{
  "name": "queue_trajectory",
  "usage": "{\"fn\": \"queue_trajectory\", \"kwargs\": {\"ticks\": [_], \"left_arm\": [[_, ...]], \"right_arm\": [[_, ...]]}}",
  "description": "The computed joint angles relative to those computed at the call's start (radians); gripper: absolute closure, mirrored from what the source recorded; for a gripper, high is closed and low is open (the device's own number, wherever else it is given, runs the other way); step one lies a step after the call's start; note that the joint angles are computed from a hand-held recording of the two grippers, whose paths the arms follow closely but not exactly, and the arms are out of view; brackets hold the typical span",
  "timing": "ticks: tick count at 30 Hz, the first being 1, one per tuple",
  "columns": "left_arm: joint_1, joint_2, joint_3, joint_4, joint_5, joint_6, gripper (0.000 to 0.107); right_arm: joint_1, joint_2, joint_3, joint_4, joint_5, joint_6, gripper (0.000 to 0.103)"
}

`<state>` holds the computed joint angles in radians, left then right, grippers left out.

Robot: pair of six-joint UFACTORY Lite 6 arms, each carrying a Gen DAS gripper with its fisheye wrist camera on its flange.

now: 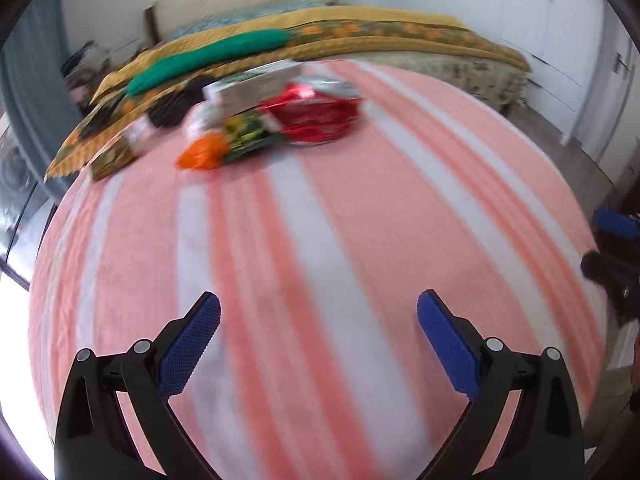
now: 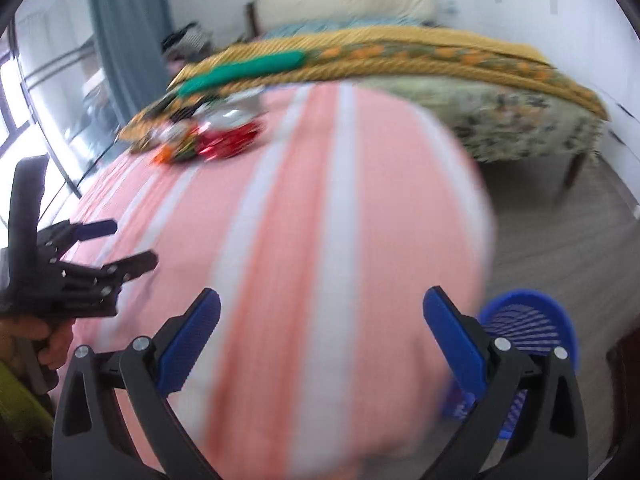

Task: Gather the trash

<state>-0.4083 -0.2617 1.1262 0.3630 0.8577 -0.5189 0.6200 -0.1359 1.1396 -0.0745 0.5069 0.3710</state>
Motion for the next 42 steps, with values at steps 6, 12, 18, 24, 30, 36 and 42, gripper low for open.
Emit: {"fn": "queue_trajectory", "kwargs": {"ticks": [6,12,18,24,30,36,42], "left_arm": [[0.253,-0.054,-0.068,-0.212,-0.061,0.29,0.009],[0.302,-0.054,-0.068,-0.282,-0.068,0.414,0.009],[0.475,0.116,0.182,-0.466,-0.047,0.605,0.009],[0.545,0.533,0.675,-0.553,-0.018,0.653,0.015],[0.53,0.761,0.928,-0.545,0.059,0.653,0.057],[0.56,0.612,0.76,-0.571,0.052,0.768,0.082],[0.618,0.251,0.404,-0.572,0.122,0.915,0.082]], "right_arm": [[0.158,0.369,0.369,-0.174,0.113,0.185,0.005],[0.193,0.471,0.467,-0.245,0.14,0.238,0.005],[0.205,0.481,0.475,-0.266,0.146,0.261,0.005],[0.207,0.492,0.489,-0.27,0.151,0.263,0.005],[0.206,0.49,0.485,-0.269,0.149,0.263,0.005],[0.205,0.488,0.482,-0.267,0.147,0.262,0.005],[0.205,0.49,0.484,-0.27,0.147,0.264,0.005]]}}
